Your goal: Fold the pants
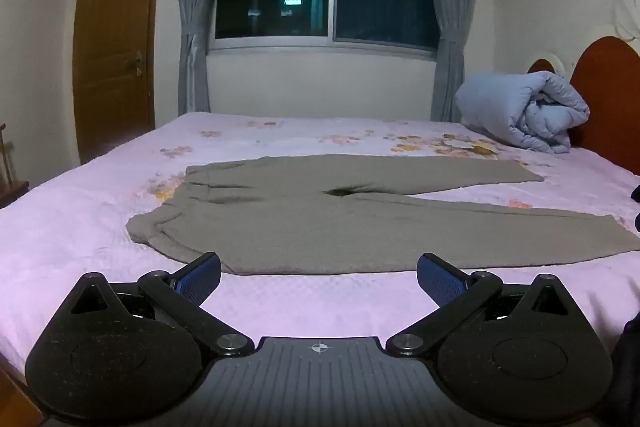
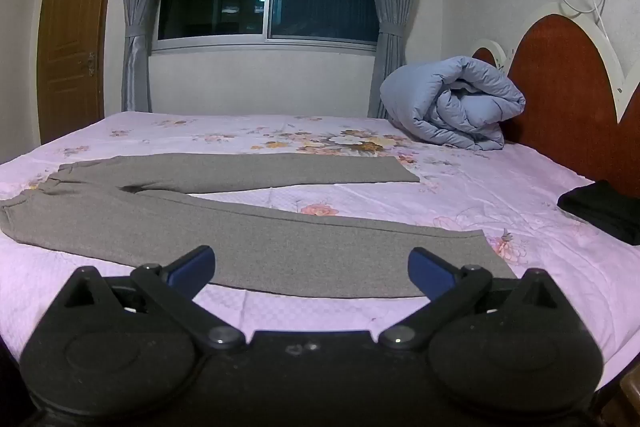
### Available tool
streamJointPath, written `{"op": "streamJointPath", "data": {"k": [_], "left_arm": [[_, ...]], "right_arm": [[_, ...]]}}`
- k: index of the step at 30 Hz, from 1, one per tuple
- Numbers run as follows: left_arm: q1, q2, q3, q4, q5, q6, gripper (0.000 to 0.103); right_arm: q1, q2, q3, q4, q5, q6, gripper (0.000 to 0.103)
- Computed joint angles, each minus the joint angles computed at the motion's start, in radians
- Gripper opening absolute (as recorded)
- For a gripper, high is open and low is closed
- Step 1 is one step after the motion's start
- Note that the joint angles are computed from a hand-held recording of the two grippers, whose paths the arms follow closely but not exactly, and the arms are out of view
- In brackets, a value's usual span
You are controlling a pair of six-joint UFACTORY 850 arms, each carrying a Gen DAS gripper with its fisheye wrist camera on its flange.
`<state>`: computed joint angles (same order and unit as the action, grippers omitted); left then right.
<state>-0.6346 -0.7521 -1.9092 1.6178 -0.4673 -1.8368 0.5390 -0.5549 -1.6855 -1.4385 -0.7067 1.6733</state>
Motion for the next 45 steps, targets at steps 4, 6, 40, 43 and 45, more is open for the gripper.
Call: {"op": "streamJointPath", "data": {"k": [4, 6, 40, 43, 45], "left_arm": [[0.002, 0.012, 0.020, 0.031, 0.004, -0.025, 0.103], [-0.003, 0.024, 0.044, 0.057, -0.003, -0.054, 0.103], [0.003, 0.001, 0.010, 0.004, 0.020, 0.045, 0.103], [0.003, 0.001, 0.009, 0.001, 0.019, 0.049, 0.103], [0.002, 0.001, 0.010, 0.002, 0.020, 0.048, 0.103]], "right_arm": [[-0.001, -0.002, -0.003, 0.001, 0.000, -0.002, 0.097], [0.001, -0.001, 0.000, -0.010, -0.004, 0.003, 0.097], [0.002, -0.002, -0.003, -0.009, -0.006, 0.002, 0.097], [0.002, -0.003, -0.003, -0.009, -0.006, 0.002, 0.097], [0.002, -0.003, -0.003, -0.009, -0.006, 0.002, 0.097]]}}
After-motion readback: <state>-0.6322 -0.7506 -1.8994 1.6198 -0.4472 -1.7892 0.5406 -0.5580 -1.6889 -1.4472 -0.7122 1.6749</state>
